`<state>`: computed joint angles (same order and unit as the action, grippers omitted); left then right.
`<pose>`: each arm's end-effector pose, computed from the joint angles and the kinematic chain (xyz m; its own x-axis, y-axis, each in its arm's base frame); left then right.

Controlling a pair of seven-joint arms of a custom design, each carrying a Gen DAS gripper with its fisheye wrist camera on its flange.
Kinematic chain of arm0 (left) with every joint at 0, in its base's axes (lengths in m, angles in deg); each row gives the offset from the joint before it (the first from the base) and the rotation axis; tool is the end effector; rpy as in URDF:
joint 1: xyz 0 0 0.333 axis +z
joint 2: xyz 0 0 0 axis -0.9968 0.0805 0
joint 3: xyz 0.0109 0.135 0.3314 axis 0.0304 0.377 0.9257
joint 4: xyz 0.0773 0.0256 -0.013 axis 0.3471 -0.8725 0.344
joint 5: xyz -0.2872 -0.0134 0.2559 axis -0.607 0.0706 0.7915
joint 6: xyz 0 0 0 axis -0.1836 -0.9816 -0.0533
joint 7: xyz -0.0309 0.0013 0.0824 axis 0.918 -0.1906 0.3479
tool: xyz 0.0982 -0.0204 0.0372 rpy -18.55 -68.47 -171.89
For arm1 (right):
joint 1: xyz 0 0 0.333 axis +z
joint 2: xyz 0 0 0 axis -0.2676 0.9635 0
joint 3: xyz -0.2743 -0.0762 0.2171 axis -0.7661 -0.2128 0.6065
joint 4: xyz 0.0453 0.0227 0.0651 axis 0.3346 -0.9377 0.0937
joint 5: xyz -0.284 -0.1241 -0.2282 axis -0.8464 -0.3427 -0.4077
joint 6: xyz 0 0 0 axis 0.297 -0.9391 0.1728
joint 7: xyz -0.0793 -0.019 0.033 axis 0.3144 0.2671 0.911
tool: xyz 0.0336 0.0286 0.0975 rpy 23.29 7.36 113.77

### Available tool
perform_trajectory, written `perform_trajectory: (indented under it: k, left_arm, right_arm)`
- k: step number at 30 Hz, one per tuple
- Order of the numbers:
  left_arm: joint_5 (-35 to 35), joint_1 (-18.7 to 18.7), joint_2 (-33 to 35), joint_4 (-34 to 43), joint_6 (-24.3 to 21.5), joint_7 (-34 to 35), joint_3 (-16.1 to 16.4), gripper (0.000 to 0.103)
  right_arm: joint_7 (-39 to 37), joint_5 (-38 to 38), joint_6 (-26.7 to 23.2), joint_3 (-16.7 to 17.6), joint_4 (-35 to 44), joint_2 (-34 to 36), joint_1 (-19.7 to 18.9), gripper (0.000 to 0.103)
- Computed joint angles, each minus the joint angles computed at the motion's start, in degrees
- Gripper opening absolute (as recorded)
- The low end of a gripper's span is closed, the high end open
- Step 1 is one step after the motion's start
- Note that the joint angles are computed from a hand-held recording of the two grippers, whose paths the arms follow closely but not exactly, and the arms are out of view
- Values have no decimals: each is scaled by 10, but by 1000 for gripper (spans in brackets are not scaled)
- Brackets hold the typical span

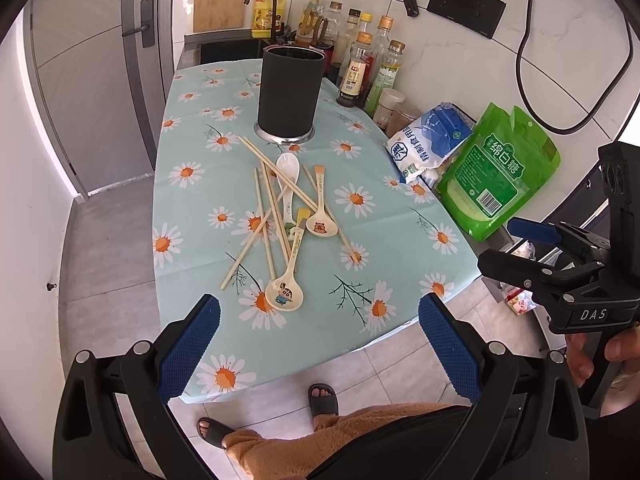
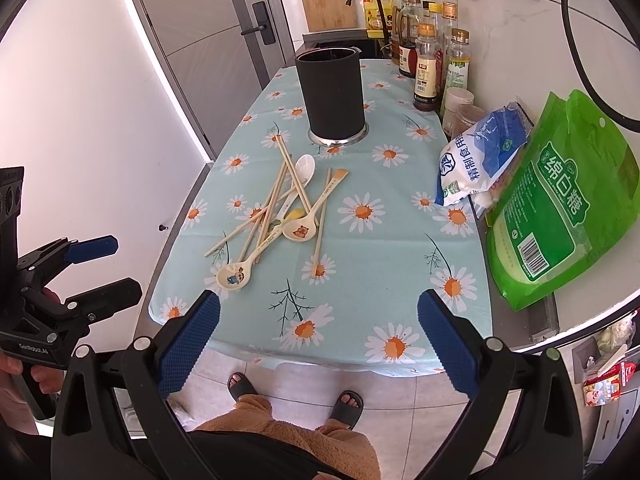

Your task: Organize utensils

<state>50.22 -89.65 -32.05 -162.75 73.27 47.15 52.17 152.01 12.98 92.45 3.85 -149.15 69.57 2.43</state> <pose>0.5076 -0.1721 0.6046 0.1781 -0.9673 0.1808 -0.7849 -0.2505 -0.5667 0.6199 0.3195 0.5961 0.6610 -0.7346 -0.1530 -0.6655 -0.4798 -0.5717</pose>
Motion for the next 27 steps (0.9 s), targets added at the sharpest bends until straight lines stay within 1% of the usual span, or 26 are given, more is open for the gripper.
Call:
perform_trajectory:
  k: [11,27]
  left_arm:
    - [-4,0,-4,-6,-1,4,0,97]
    - [-6,3,-9,-16,4,4,0,97]
  right_arm:
    - [1,-3,-7,0,2,1,2,98]
    - [2,-7,-5,1,1,1,3,98]
